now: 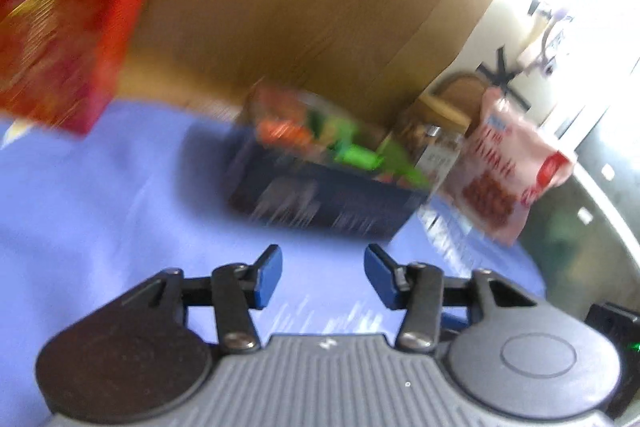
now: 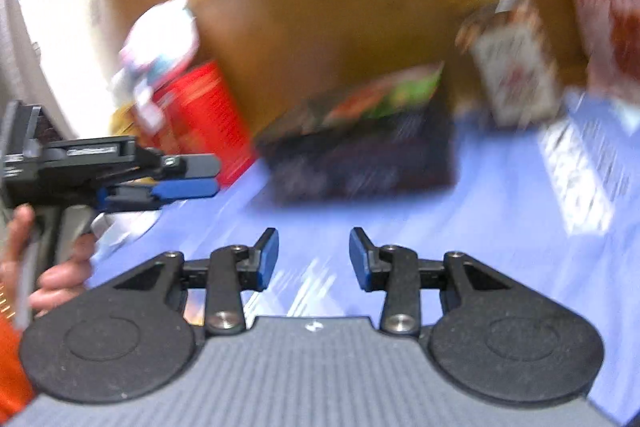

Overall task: Organize snacks
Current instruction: 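Move the left gripper to the yellow-labelled peanut bag and grasp it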

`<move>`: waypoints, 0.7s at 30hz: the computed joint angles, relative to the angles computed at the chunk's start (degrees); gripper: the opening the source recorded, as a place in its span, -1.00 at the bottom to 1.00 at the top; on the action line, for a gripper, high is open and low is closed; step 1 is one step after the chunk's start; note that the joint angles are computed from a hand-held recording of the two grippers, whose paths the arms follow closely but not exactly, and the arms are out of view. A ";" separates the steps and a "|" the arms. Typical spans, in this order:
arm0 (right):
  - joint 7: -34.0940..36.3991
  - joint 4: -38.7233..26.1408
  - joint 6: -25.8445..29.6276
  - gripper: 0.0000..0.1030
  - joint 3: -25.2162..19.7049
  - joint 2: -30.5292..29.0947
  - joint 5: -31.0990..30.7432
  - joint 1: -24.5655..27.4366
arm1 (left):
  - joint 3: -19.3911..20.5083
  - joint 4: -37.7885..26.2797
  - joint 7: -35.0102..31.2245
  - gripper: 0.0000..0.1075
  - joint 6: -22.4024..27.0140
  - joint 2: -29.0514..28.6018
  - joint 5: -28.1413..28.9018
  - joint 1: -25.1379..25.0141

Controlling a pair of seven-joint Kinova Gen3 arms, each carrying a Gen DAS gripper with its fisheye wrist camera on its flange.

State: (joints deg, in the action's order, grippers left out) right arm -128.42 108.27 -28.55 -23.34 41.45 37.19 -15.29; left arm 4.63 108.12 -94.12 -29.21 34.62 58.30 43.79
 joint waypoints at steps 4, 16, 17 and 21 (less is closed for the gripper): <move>-1.35 1.81 1.27 -0.18 -2.80 -0.77 4.85 0.09 | 3.01 6.97 9.07 -0.08 -2.36 -0.40 -2.00 -0.20; 8.73 -1.93 5.16 -0.29 5.81 -1.41 -7.96 -15.55 | 16.09 9.26 24.37 -0.20 -16.96 5.85 -12.24 -5.97; 10.02 0.12 2.83 -0.31 5.76 -1.88 -10.29 -14.82 | 17.46 9.09 25.10 -0.24 -17.63 6.38 -14.39 -7.12; 12.89 10.40 -6.50 -0.32 7.59 -5.54 -19.61 -13.65 | 12.89 2.51 19.41 -0.25 -11.82 7.16 -16.86 -3.11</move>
